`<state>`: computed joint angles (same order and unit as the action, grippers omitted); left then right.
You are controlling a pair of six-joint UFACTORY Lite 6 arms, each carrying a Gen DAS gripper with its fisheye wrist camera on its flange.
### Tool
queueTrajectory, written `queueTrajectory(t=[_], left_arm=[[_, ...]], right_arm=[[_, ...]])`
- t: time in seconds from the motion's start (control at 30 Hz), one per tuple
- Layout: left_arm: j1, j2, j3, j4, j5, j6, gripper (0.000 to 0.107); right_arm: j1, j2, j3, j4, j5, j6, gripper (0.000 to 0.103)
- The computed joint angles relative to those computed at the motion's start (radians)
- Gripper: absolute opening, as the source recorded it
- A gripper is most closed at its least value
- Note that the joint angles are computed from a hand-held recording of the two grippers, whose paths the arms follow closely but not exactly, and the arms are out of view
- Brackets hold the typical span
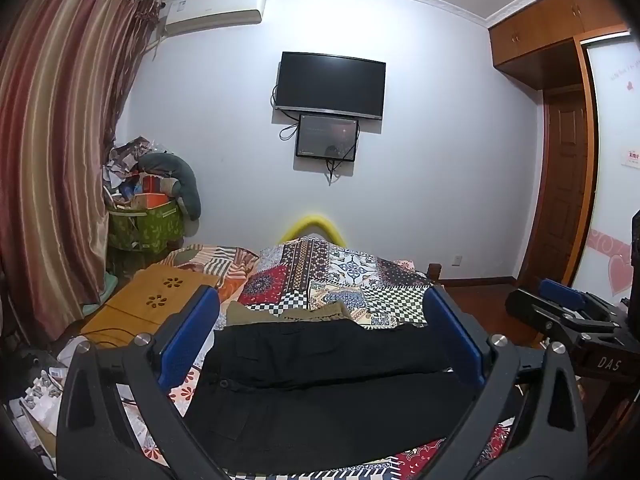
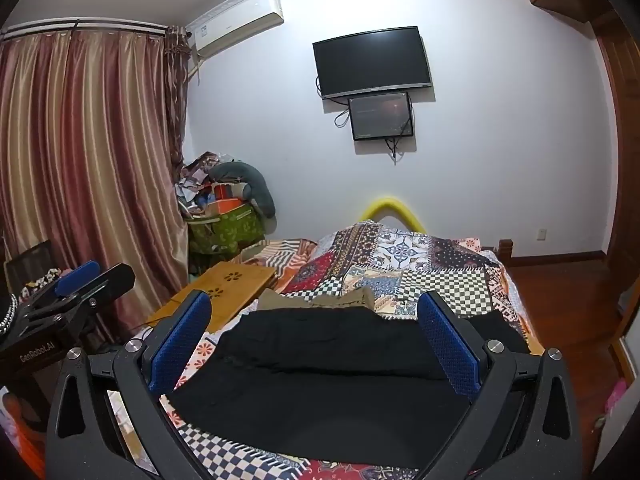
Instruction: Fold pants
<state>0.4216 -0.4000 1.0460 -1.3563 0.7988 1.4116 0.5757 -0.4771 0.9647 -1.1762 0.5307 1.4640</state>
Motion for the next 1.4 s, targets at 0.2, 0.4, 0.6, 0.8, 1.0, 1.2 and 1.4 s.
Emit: queueTrajectory(t=[0.2, 0.4, 0.6, 0.8, 1.0, 1.2, 1.4], left_arm=[[0.002, -0.006, -0.003, 0.003, 0.007, -0.003, 0.103], [0.009, 0.002, 0.0, 0.0, 0.017, 0.004, 0.103], [0.009, 0.003, 0.006, 0.005, 0.02, 0.0, 0.103], [0.004, 0.007, -0.001, -0.001, 0.014, 0.008, 0.103], [0.007, 0.008, -0.003, -0.005, 0.019, 0.013, 0.103], [0.001, 0.007, -0.004, -0.004, 0.012, 0.012, 0.103], [-0.007, 0.009, -0.002, -0.005, 0.006, 0.011, 0.103]], right_arm=[[-0.041, -0.021, -0.022, 0.025, -0.039, -0.024, 0.103], [-0.056, -0.028, -0.038, 0.018, -0.053, -0.013, 0.103], [-0.073, -0.03, -0.04, 0.031, -0.07, -0.03, 0.103], [-0.072, -0.032, -0.04, 0.031, -0.068, -0.031, 0.103], [-0.073, -0.036, -0.044, 0.03, -0.069, -0.028, 0.103], [-0.084, -0.04, -0.043, 0.047, -0.078, -0.048, 0.103], [-0.084, -0.04, -0.043, 0.049, -0.078, -0.052, 0.103]])
